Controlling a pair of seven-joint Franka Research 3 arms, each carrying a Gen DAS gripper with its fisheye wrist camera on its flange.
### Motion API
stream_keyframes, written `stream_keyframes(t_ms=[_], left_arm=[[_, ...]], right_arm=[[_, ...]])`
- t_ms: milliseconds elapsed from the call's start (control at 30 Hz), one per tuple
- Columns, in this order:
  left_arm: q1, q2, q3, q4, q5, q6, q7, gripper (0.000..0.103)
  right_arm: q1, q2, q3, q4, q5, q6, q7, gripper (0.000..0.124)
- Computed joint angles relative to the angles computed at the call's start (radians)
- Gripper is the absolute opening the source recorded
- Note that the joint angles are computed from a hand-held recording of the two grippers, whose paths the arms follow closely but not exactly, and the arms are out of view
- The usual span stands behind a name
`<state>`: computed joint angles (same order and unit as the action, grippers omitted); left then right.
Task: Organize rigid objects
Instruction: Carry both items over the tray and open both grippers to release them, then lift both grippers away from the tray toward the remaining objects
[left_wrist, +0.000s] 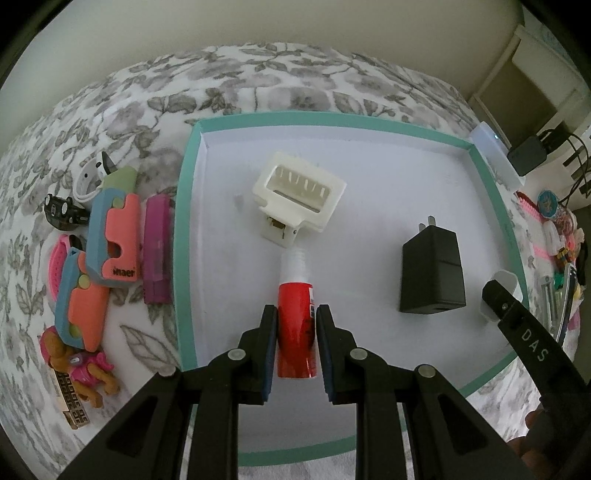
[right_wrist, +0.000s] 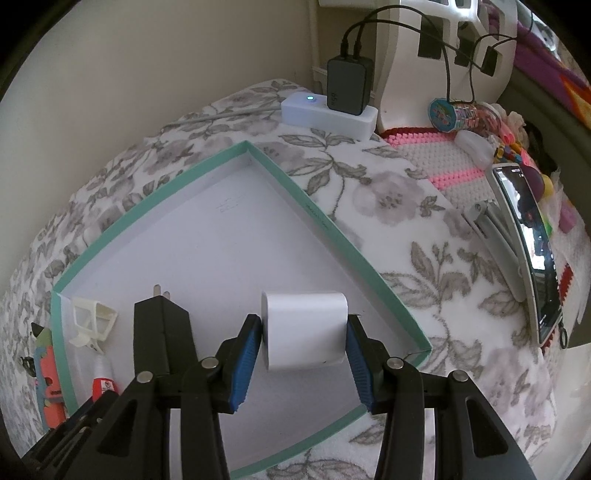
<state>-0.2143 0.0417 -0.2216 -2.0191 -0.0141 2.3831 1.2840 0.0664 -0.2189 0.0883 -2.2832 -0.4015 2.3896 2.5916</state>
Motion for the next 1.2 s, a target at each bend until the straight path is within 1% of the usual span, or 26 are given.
stream_keyframes(t_ms=[167,233,333,500,633,700,800,900,967,1000,1033,1100,1200], left_arm=[[0.000,-0.001,0.000,0.008,0.004,-0.004,-0.008,0.028],[0.002,-0.012,0.001,0.001,-0.001,0.002,-0.004,0.034],[0.003,-0.028,0.004,-0.006,-0.006,0.017,-0.005,0.038],[0.005,-0.063,0.010,-0.021,0.001,0.055,-0.031,0.046],[0.010,-0.086,0.019,-0.023,0.008,0.073,-0.041,0.049],[0.012,-0.090,0.021,-0.021,0.021,0.082,-0.051,0.050],[0.016,-0.095,0.023,-0.025,0.045,0.095,-0.074,0.058],[0.023,-0.092,0.025,-0.023,0.091,0.086,-0.118,0.059],[0.029,-0.087,0.026,-0.020,0.127,0.069,-0.152,0.065],[0.032,-0.082,0.026,-0.017,0.148,0.055,-0.175,0.077],[0.035,-0.079,0.027,-0.015,0.171,0.044,-0.201,0.085],[0.042,-0.078,0.030,-0.018,0.202,0.032,-0.241,0.085],[0.053,-0.081,0.036,-0.029,0.232,0.027,-0.291,0.086]], right_arm=[[0.000,0.000,0.000,0.003,-0.002,-0.004,-0.001,0.049],[-0.001,-0.003,0.003,0.006,-0.015,-0.004,0.000,0.050],[-0.002,-0.004,0.009,0.016,-0.042,-0.011,0.005,0.050],[-0.008,-0.027,0.015,0.013,-0.075,0.023,0.027,0.050],[-0.017,-0.043,0.031,0.017,-0.121,0.047,0.045,0.050],[-0.019,-0.043,0.038,0.022,-0.137,0.052,0.049,0.050],[-0.014,-0.040,0.041,0.028,-0.145,0.058,0.039,0.050],[-0.003,-0.026,0.041,0.038,-0.136,0.054,0.013,0.050],[0.010,-0.013,0.037,0.044,-0.117,0.054,-0.019,0.054],[0.016,-0.006,0.035,0.046,-0.111,0.058,-0.034,0.058],[0.024,0.005,0.034,0.053,-0.102,0.058,-0.055,0.058],[0.035,0.017,0.033,0.059,-0.095,0.056,-0.077,0.059],[0.052,0.040,0.032,0.076,-0.092,0.040,-0.110,0.067]])
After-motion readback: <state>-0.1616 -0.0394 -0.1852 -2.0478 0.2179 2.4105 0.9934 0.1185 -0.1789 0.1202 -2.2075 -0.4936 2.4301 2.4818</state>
